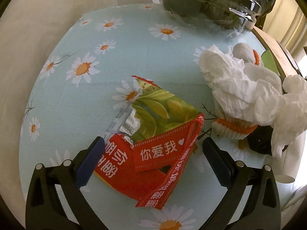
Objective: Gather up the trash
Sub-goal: 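Grasp the printed paper bag with the right gripper while the left gripper grasps the red snack wrapper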
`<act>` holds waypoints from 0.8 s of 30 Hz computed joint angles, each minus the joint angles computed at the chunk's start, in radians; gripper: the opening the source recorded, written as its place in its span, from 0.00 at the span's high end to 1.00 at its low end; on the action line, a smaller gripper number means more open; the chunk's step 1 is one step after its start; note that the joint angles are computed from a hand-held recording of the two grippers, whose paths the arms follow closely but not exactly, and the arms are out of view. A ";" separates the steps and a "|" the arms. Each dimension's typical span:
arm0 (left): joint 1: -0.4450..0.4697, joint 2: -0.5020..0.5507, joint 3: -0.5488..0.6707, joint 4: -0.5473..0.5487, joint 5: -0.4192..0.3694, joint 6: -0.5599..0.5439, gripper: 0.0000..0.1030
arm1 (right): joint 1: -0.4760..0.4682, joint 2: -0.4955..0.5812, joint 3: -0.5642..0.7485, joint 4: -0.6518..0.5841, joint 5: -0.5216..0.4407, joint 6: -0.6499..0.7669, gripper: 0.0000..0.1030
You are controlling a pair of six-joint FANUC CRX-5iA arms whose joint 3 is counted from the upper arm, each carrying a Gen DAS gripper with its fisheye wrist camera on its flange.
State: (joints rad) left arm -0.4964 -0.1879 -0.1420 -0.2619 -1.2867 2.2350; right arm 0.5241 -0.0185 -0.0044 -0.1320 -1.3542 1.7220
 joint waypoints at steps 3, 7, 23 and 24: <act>-0.010 0.013 0.017 -0.011 -0.013 0.029 0.04 | -0.015 -0.008 -0.003 -0.018 0.002 0.035 0.06; -0.017 0.016 0.026 -0.022 -0.029 0.050 0.08 | -0.033 -0.047 -0.037 -0.029 0.029 0.022 0.10; -0.093 -0.032 0.056 -0.037 -0.074 0.103 0.76 | -0.194 -0.115 0.011 -0.162 -0.059 0.083 0.44; -0.094 -0.037 0.061 -0.034 -0.085 0.102 0.77 | -0.201 -0.124 0.014 -0.162 -0.062 0.084 0.43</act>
State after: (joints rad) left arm -0.5901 -0.2252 -0.0813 -0.2956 -1.3713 2.3370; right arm 0.3233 -0.1424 0.0095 -0.2943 -1.4160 1.8056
